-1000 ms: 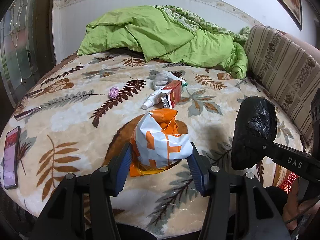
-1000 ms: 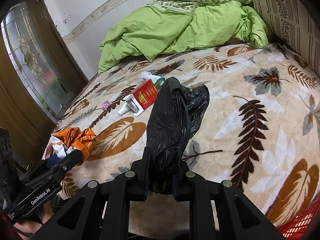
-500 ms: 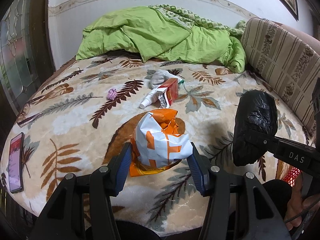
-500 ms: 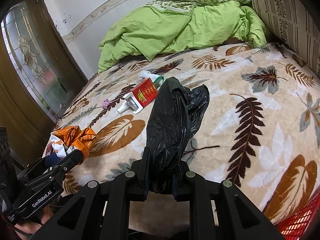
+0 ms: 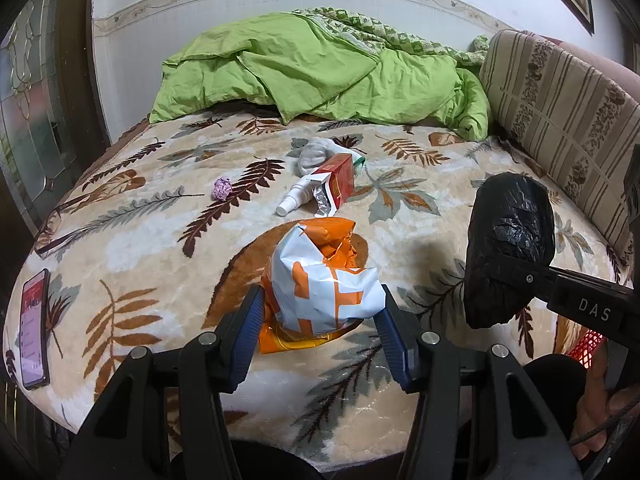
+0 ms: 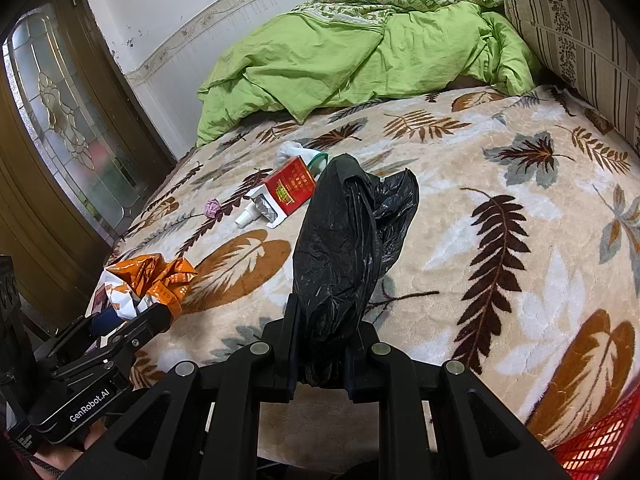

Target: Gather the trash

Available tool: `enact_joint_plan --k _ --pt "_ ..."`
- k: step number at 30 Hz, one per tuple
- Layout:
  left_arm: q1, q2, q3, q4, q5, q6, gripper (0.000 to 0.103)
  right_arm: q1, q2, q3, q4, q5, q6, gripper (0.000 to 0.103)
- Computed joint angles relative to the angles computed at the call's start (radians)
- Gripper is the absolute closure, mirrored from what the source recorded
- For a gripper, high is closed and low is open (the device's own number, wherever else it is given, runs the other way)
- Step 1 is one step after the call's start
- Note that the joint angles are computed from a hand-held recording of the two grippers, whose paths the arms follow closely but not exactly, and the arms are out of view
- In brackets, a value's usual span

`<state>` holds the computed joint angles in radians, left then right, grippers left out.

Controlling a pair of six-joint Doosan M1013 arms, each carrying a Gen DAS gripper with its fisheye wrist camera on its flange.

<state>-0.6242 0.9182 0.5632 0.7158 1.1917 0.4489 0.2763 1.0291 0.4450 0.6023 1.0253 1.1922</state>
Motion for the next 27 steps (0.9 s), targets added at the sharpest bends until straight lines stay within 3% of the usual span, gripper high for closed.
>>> enact_joint_plan --k 27 --pt "-0.001 0.011 -0.014 -0.016 -0.002 0.008 0.049 0.000 0.001 -0.002 0.001 0.002 0.001 0.085"
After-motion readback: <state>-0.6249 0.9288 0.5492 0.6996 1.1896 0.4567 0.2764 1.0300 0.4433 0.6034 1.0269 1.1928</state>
